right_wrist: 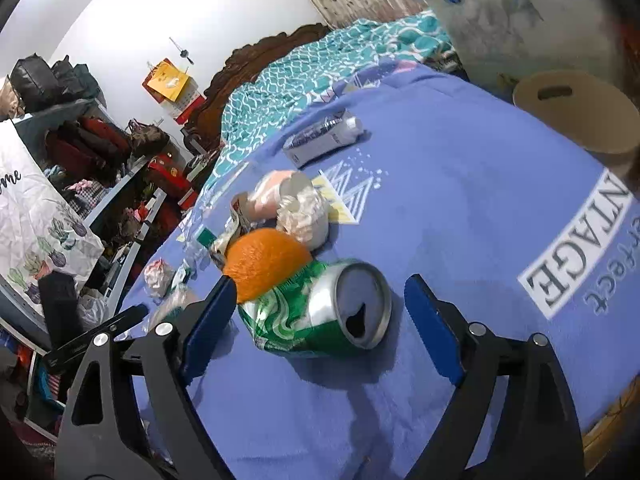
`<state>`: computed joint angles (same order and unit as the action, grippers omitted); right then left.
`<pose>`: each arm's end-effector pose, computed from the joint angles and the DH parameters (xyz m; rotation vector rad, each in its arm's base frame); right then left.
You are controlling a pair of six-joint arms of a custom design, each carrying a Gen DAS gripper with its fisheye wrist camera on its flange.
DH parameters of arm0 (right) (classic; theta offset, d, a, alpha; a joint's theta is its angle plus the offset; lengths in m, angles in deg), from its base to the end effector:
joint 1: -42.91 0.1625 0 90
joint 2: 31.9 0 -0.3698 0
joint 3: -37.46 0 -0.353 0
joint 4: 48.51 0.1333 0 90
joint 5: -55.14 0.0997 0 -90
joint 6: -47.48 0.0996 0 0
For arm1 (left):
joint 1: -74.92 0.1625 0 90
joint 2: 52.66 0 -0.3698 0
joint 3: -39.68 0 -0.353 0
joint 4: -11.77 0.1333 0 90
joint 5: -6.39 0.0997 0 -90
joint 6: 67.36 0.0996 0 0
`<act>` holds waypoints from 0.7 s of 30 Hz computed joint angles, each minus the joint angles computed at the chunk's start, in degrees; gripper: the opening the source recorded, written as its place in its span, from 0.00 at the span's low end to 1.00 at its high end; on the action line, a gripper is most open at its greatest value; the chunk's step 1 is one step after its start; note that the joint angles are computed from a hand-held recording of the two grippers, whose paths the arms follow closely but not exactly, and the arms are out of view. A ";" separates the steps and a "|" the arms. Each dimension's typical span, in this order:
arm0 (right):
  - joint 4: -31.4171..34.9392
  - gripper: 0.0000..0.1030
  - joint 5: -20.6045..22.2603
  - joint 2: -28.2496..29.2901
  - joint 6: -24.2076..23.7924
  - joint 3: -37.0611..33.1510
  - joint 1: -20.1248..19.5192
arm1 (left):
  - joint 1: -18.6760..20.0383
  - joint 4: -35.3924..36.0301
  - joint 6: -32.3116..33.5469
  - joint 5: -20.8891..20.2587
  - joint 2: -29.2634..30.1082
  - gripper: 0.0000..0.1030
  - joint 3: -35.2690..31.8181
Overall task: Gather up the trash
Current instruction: 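Grasp the white packet with the left tool while the right tool grasps the green can, then carry the white packet and green can to the bin and release both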
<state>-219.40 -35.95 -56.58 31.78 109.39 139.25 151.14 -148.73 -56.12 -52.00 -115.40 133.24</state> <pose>0.2094 -0.6949 0.0300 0.5548 -2.8933 0.8853 0.0364 -0.6302 0.3087 0.2882 2.4617 -0.9049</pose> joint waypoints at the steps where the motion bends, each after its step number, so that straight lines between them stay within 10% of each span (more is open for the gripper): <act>1: -0.46 0.83 -0.51 -0.55 0.02 1.00 -0.18 | -0.12 1.43 -0.16 0.43 0.81 0.92 -0.84; 7: 0.56 0.83 -0.08 -2.58 -0.87 4.56 -0.59 | -1.43 0.75 5.53 4.71 4.37 0.91 -0.49; 10: 9.42 0.83 8.25 -3.09 4.10 4.24 -2.83 | -1.13 3.44 6.02 3.30 4.51 0.49 -1.21; 15: 13.96 0.77 13.77 1.10 8.78 -2.35 -3.70 | -1.01 5.13 3.83 0.53 4.66 0.38 -1.57; 21: 18.01 0.22 7.94 7.62 12.85 -14.56 -2.62 | -1.81 4.99 1.75 -2.38 3.45 0.35 0.87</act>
<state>-201.39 -28.01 -48.96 44.63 94.82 136.62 149.33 -143.75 -54.36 -54.38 -111.95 134.10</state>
